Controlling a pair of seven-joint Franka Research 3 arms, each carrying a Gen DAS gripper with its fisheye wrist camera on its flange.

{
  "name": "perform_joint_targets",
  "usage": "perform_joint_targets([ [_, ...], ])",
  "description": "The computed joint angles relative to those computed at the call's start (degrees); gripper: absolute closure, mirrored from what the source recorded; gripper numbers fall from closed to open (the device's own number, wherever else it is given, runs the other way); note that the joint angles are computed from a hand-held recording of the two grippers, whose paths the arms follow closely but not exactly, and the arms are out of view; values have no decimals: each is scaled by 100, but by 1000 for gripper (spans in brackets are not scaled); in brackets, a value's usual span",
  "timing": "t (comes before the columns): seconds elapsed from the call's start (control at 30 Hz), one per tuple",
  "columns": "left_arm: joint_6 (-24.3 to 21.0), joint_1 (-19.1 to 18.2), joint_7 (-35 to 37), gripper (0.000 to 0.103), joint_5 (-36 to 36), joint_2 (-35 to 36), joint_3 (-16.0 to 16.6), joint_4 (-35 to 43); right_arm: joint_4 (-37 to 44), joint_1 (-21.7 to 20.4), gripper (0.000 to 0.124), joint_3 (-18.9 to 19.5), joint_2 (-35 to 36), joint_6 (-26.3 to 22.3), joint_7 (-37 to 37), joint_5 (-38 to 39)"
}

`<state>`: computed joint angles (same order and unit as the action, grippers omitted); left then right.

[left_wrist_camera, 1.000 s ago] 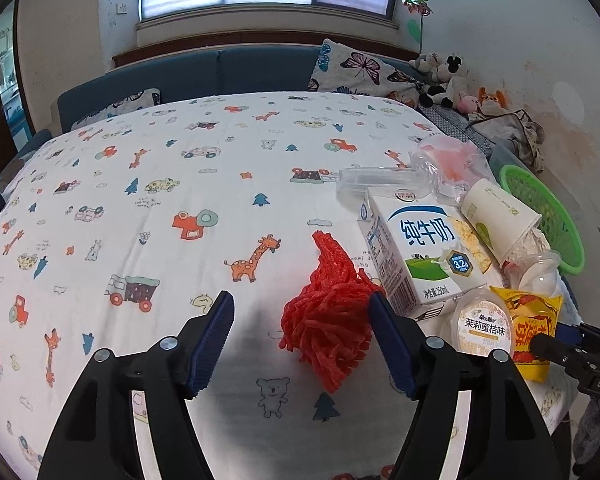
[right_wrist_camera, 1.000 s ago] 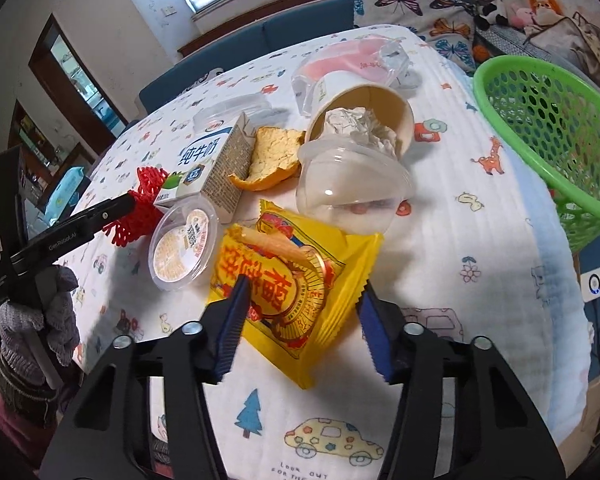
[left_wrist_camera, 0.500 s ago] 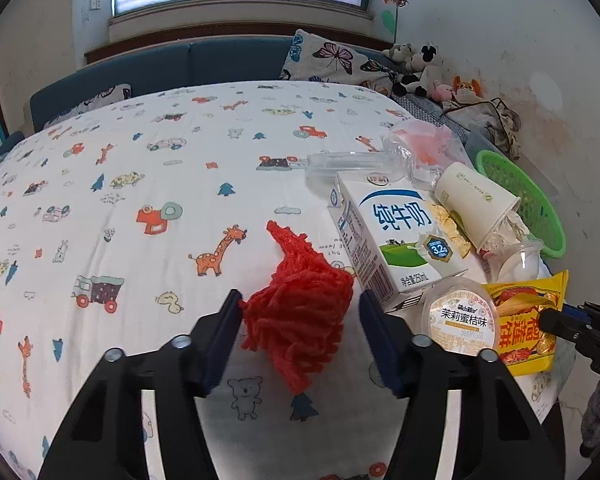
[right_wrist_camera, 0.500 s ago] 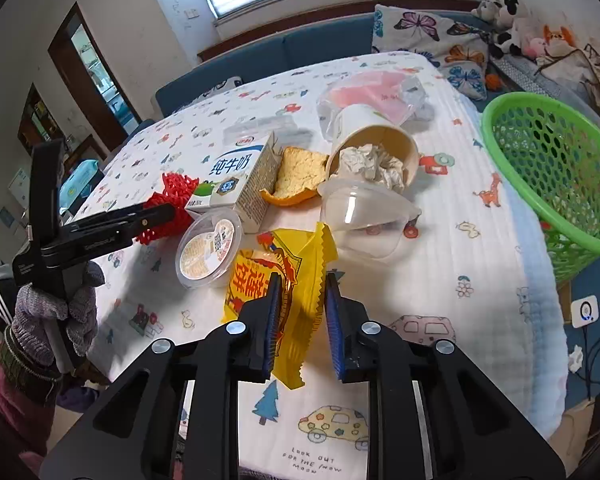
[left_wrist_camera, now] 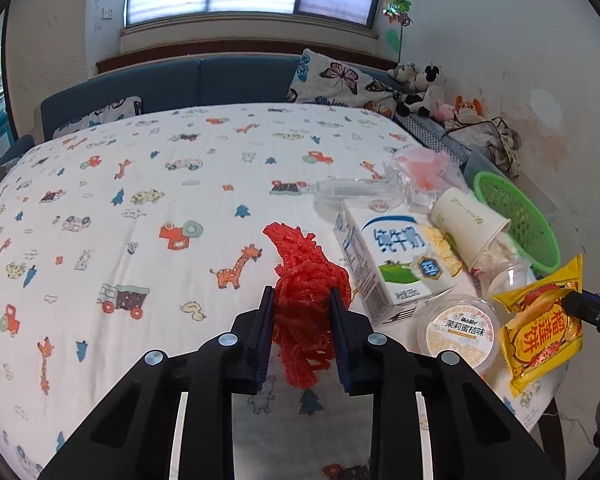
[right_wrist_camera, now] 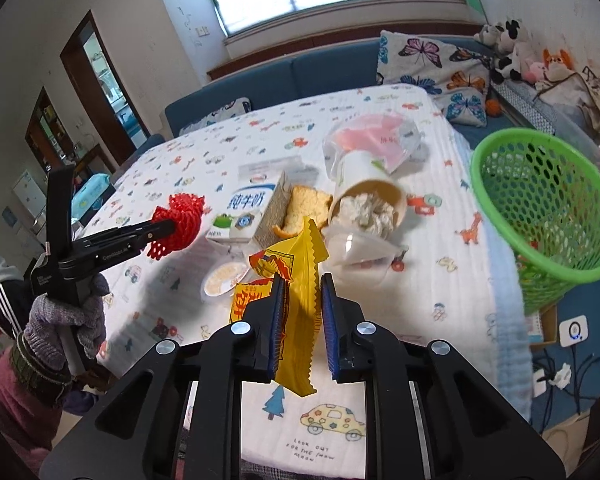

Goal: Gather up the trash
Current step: 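Drop the snack wrapper into the basket with the right tool while the left tool carries the netting there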

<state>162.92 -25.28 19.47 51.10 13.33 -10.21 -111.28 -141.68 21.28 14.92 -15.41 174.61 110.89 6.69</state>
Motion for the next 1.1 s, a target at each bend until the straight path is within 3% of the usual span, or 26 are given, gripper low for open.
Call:
perform_joint_targets([
  [0.23,67,-57,-296,77,461,-194,-17,116,-91,-143,106,-74,-337,42,-27,82],
  [0.5,70,-159,151,77,300,61,-130,628,-201,-976,106,352,-702,12,333,-384],
  [0.77,-33,-382,1194,77,-397,621,-188,1495,-80,-2447,106,842,-924,-342,1077,-1372],
  [0.93,-334,-670,2088,77,-914,1307,-207,2560,33,-3261,106,966,-745,-518,1736,-2081],
  [1.1,-815,-1034,3075,77,-1505,2241,-226,4023,116,-3412,105,681,-395,-600,2080,-2581],
])
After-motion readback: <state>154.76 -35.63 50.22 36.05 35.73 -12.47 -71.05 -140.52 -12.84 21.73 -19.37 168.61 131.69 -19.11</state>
